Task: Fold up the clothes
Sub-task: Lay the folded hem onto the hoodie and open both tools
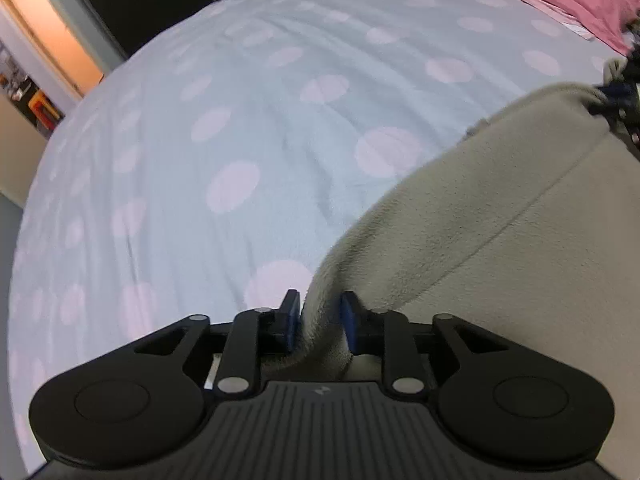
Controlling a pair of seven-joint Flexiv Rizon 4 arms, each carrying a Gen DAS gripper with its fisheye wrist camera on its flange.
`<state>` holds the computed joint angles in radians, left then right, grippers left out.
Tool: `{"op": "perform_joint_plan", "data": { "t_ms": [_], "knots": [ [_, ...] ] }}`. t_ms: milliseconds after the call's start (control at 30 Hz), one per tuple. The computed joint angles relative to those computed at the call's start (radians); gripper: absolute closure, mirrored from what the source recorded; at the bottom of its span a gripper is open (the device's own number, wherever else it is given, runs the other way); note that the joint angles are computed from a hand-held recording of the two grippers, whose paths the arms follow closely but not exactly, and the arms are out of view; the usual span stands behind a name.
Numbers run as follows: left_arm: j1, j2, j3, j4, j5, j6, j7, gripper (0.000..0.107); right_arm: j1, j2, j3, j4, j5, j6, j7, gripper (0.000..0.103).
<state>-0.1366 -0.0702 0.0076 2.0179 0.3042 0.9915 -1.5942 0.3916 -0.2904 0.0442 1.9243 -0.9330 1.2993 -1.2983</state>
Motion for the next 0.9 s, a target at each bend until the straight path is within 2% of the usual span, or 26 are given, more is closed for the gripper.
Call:
{"op": "perform_joint_plan", "data": {
  "t_ms": [67, 167, 200, 267, 300, 333, 467, 500, 567, 633, 767, 833, 900],
  "knots": [
    [-0.001, -0.003, 0.008, 0.008, 0.041, 0.033, -0.043, 0.068, -0.002, -0.006, 0.003, 0.019, 0.024, 0.008, 0.021, 0.089],
    [-0.001, 0.018, 0.021, 0.003, 0.134, 0.03, -0.152, 0.061, -0.01, 0.003, 0.002, 0.033, 0.059, 0.013, 0.073, 0.08],
    [0.002, 0.024, 0.023, -0.003, 0.157, 0.021, -0.186, 0.061, -0.005, 0.02, -0.016, 0.056, 0.036, 0.019, 0.119, 0.078],
    [0.009, 0.048, 0.026, -0.013, 0.197, -0.02, -0.271, 0.061, -0.005, 0.091, -0.068, 0.162, -0.138, 0.041, 0.31, 0.078],
    [0.016, 0.07, 0.027, -0.007, 0.2, -0.033, -0.291, 0.061, -0.022, 0.111, -0.076, 0.189, -0.196, 0.045, 0.37, 0.078],
    [0.024, 0.092, 0.028, 0.003, 0.202, -0.034, -0.301, 0.061, -0.044, 0.119, -0.07, 0.191, -0.192, 0.048, 0.377, 0.078],
    [0.05, 0.225, 0.016, 0.093, 0.181, -0.011, -0.329, 0.062, -0.127, 0.186, 0.01, 0.212, -0.002, 0.075, 0.329, 0.078],
    [0.048, 0.259, 0.022, 0.134, 0.137, 0.017, -0.314, 0.065, -0.145, 0.209, 0.034, 0.225, 0.075, 0.092, 0.298, 0.078],
    [0.03, 0.326, 0.039, 0.22, 0.038, 0.077, -0.283, 0.079, -0.164, 0.258, 0.087, 0.26, 0.276, 0.119, 0.197, 0.078],
    [0.003, 0.384, 0.054, 0.307, -0.051, 0.143, -0.265, 0.082, -0.155, 0.31, 0.132, 0.29, 0.509, 0.123, 0.067, 0.078],
    [-0.029, 0.461, 0.054, 0.456, -0.167, 0.234, -0.248, 0.088, -0.087, 0.403, 0.159, 0.354, 0.832, 0.107, -0.093, 0.077],
    [-0.021, 0.451, 0.039, 0.513, -0.204, 0.284, -0.246, 0.091, -0.075, 0.412, 0.172, 0.4, 0.868, 0.13, -0.077, 0.077],
    [0.007, 0.419, 0.021, 0.554, -0.243, 0.328, -0.266, 0.092, -0.1, 0.391, 0.194, 0.448, 0.801, 0.177, 0.012, 0.078]
  ]
}}
